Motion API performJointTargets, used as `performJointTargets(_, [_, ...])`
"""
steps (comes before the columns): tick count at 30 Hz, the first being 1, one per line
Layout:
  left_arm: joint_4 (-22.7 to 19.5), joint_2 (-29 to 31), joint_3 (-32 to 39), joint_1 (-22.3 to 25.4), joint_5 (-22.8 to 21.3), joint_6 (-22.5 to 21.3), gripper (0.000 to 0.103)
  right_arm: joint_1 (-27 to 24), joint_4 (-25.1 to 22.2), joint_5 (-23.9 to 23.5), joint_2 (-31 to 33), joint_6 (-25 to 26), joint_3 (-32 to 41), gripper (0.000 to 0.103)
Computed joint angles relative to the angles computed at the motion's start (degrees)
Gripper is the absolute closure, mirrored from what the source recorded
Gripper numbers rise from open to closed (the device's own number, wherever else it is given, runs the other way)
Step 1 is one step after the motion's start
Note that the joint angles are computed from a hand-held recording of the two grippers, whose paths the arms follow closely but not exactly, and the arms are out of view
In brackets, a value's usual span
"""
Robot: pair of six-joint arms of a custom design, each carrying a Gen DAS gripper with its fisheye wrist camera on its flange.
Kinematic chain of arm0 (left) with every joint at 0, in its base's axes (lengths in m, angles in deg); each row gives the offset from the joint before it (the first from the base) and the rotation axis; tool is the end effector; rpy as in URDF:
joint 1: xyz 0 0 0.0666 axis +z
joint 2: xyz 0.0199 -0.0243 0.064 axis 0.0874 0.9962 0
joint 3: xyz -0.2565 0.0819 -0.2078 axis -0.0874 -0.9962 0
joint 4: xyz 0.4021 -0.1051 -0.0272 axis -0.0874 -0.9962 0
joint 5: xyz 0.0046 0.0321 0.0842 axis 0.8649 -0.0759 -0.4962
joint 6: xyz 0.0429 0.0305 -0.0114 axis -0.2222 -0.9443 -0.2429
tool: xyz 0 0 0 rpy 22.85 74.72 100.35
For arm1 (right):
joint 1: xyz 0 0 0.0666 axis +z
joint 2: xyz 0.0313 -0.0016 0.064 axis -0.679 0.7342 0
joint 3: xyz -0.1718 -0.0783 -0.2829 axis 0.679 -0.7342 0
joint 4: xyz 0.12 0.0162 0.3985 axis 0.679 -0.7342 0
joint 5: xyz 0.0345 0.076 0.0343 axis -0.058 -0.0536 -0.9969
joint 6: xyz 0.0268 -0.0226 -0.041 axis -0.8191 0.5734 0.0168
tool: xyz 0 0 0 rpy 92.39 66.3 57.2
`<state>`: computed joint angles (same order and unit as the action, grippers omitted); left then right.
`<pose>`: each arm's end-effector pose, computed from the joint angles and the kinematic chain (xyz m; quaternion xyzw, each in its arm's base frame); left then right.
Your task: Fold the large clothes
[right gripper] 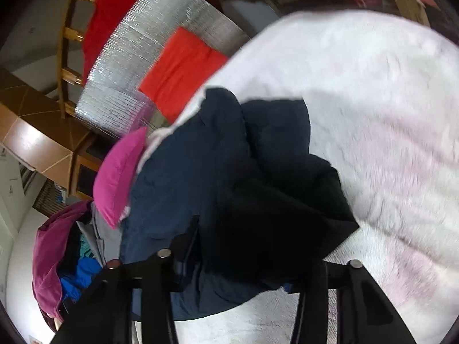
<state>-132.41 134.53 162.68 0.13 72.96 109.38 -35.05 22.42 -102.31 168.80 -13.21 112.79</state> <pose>0.5089 -0.0435 0.5567 -0.3114 0.8662 -0.1562 0.3582 0.6047 0.0964 0.5177 0.1648 0.8680 0.3516 0.3094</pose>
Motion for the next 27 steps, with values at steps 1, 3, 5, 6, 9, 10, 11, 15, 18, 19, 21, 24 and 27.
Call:
performJointTargets(1, [-0.7,0.3,0.5,-0.4,-0.9,-1.0,0.076,0.1,-0.1,0.2,0.0,0.6,0.4,0.057])
performJointTargets(3, [-4.6,1.9,2.2,-1.0,-1.9,-2.2,0.069,0.5,-3.1,2.1,1.2,2.8,2.3,0.057])
performJointTargets(5, [-6.7,3.7,3.9,-1.2,-2.5,-1.2,0.058,0.6,-6.6,2.4,2.7,3.6,4.0,0.055])
performJointTargets(6, [-6.8,3.7,3.9,-0.9,-2.2,-0.6,0.056,0.3,-6.8,1.3,2.4,2.8,3.1,0.053])
performJointTargets(9, [-9.1,3.8,4.9,-1.2,-3.6,-0.3,0.041,-0.6,-7.7,-0.9,1.7,1.1,2.4,0.046])
performJointTargets(10, [-10.0,3.8,5.3,-1.6,-5.4,-0.3,0.039,-0.7,-8.4,-1.1,1.6,1.4,2.7,0.044])
performJointTargets(11, [-10.5,3.4,5.3,-1.9,-7.0,-0.5,0.039,-0.7,-8.8,-1.1,1.3,1.9,2.6,0.043])
performJointTargets(15, [-11.1,1.8,5.4,-4.2,-15.8,-3.1,0.036,-0.9,-10.7,-2.2,-0.7,4.3,2.1,0.032])
performJointTargets(18, [-8.9,-0.3,3.6,-5.1,-20.6,-4.1,0.027,-1.1,-10.1,-5.3,-2.9,4.1,-1.0,0.028])
performJointTargets(19, [-8.3,-1.0,2.8,-5.0,-20.6,-3.8,0.025,-1.1,-9.5,-6.7,-3.5,3.4,-2.0,0.027])
performJointTargets(21, [-8.4,-2.5,1.3,-4.0,-17.7,-2.6,0.025,-1.2,-8.3,-9.7,-4.2,1.6,-3.9,0.026])
performJointTargets(24, [-7.7,-2.4,-0.8,-1.3,-7.1,-0.3,0.025,-0.2,-7.7,-11.3,-2.5,-1.1,-3.4,0.026])
performJointTargets(27, [-6.0,-2.8,-3.2,1.1,2.0,3.2,0.025,0.8,-5.5,-11.5,-0.7,-3.5,-2.6,0.026])
